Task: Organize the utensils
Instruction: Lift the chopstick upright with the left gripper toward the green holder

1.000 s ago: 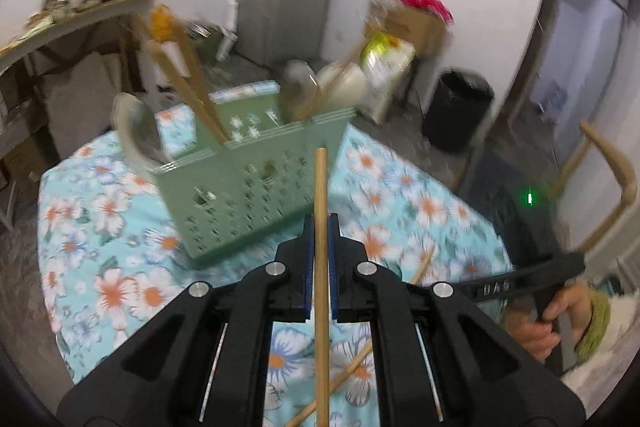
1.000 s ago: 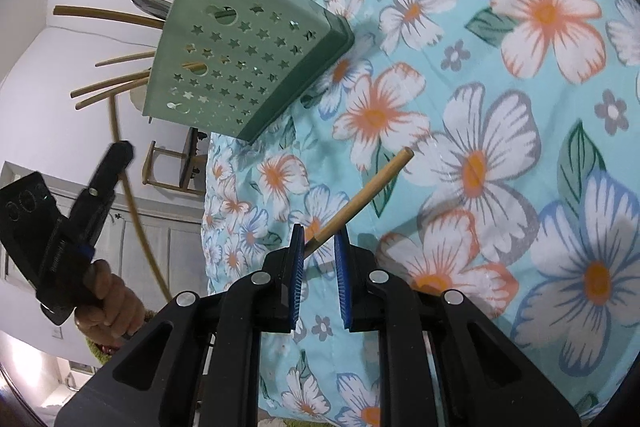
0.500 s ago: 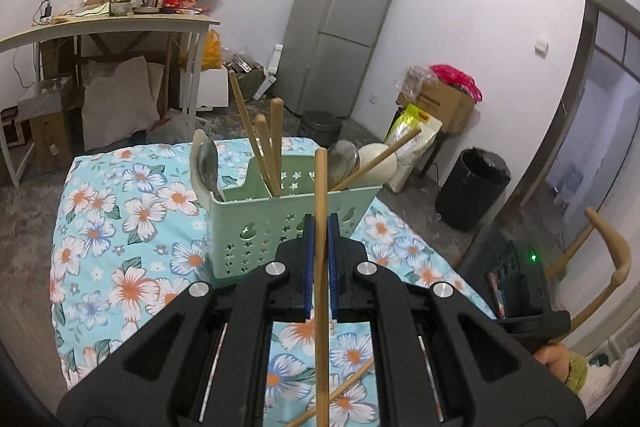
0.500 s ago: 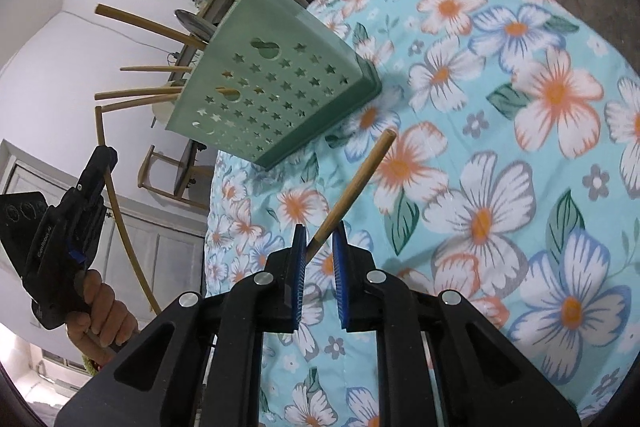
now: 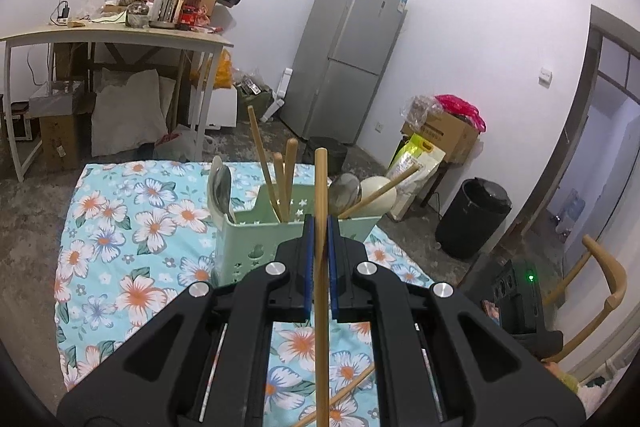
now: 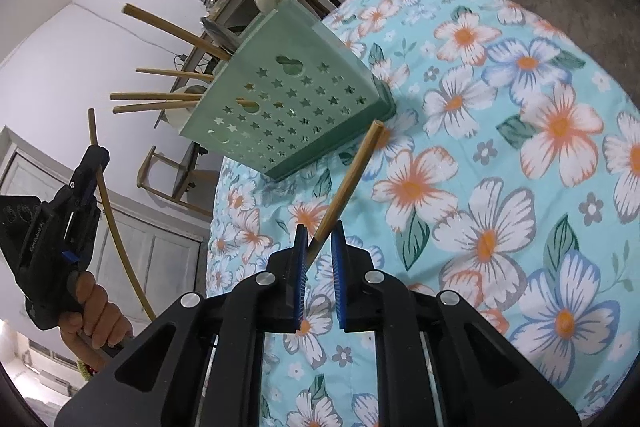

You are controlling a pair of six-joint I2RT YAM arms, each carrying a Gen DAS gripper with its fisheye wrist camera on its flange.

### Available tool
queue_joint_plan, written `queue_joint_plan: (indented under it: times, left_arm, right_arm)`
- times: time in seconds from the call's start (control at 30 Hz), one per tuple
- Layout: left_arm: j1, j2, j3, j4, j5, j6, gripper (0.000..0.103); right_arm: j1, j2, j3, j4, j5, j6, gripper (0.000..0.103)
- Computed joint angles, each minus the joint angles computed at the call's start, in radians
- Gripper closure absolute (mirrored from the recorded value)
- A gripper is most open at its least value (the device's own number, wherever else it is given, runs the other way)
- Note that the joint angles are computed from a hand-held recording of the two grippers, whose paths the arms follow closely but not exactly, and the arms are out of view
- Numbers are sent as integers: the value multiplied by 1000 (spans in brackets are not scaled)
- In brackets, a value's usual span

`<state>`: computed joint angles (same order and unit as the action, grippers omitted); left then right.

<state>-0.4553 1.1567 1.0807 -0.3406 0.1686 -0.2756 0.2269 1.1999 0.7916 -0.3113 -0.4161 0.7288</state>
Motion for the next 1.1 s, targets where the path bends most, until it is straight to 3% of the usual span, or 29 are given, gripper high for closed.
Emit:
queue_joint_plan:
  times: [0.8, 1.1]
  left_arm:
    - [0, -36, 10, 23, -16, -21, 98]
    - [1, -37, 10, 26, -18, -19, 98]
  right_arm:
    - [124, -66, 136, -105, 228, -136, 94]
    - [145, -60, 153, -99, 259, -160, 94]
